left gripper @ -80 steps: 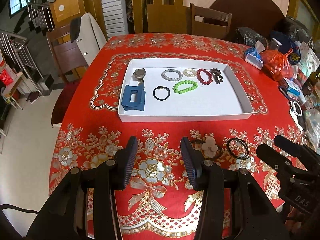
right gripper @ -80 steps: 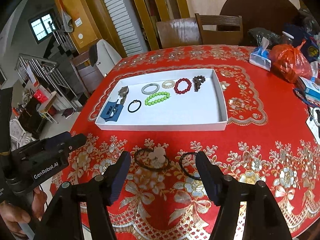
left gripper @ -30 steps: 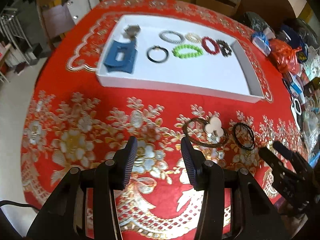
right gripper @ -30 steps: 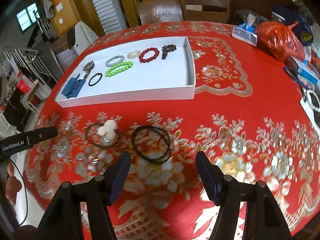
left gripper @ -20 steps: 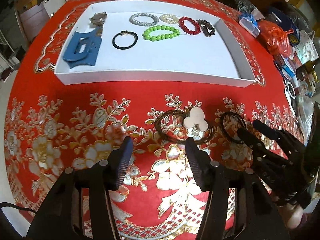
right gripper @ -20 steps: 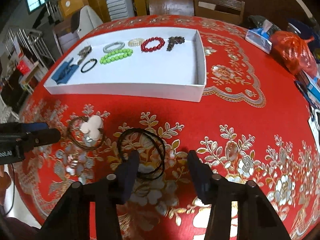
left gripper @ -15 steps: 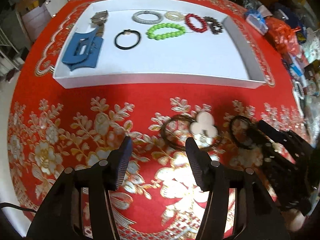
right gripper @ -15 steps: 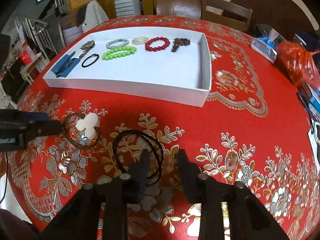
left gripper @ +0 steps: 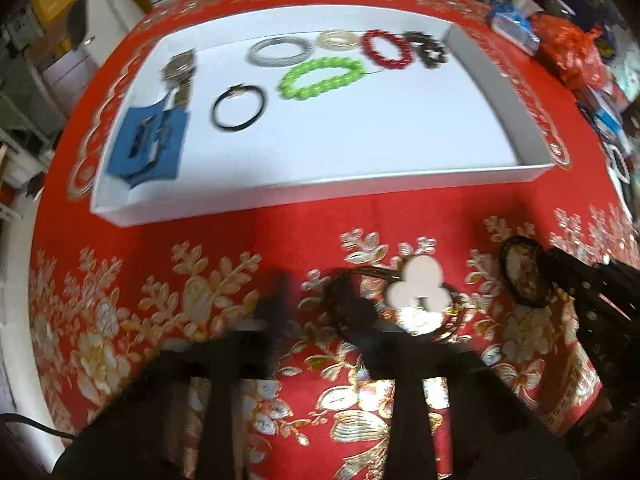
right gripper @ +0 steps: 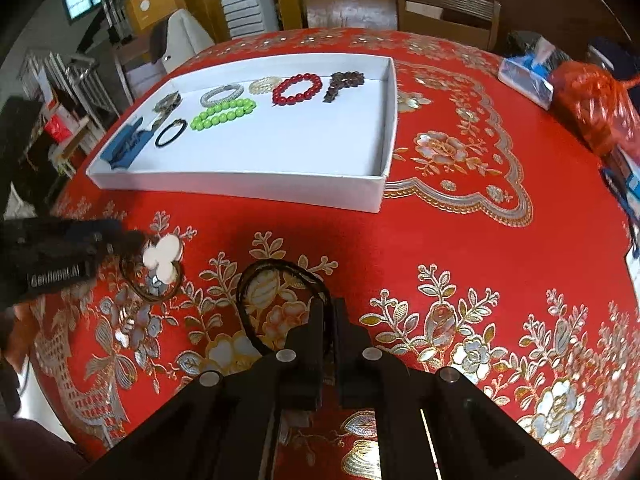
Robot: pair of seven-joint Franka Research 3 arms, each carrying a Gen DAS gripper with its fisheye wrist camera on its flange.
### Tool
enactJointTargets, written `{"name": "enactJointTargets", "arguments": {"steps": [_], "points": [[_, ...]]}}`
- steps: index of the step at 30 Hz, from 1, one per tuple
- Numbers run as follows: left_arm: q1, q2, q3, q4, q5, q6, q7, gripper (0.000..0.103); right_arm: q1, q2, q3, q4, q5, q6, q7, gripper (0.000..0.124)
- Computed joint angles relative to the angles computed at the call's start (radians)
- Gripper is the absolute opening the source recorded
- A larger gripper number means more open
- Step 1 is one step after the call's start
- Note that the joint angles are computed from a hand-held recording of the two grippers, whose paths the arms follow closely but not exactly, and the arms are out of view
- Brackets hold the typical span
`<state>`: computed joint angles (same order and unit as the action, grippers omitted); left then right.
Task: Organize jewelry
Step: 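Grasp the black elastic hair ties with the right tool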
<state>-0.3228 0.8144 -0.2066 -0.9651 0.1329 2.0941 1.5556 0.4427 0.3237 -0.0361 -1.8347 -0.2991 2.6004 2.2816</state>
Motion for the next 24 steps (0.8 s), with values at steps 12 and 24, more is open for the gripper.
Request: {"name": "enactJointTargets", "arguments": {"steps": [12, 24], "points": [[0.071, -0.013, -0.044, 0.025, -0.134, -0.032, 0.051, 0.001, -0.014, -0.041, 0.0, 0.006, 0.025, 0.046, -0.007, 0.001], [0.1, -0.083, -0.057, -0.001, -0.18, 0.014, 0.086, 0.0, -0.019, -0.055, 0.002, 0.049, 0.021, 0.089, 0.019, 0.001]]}}
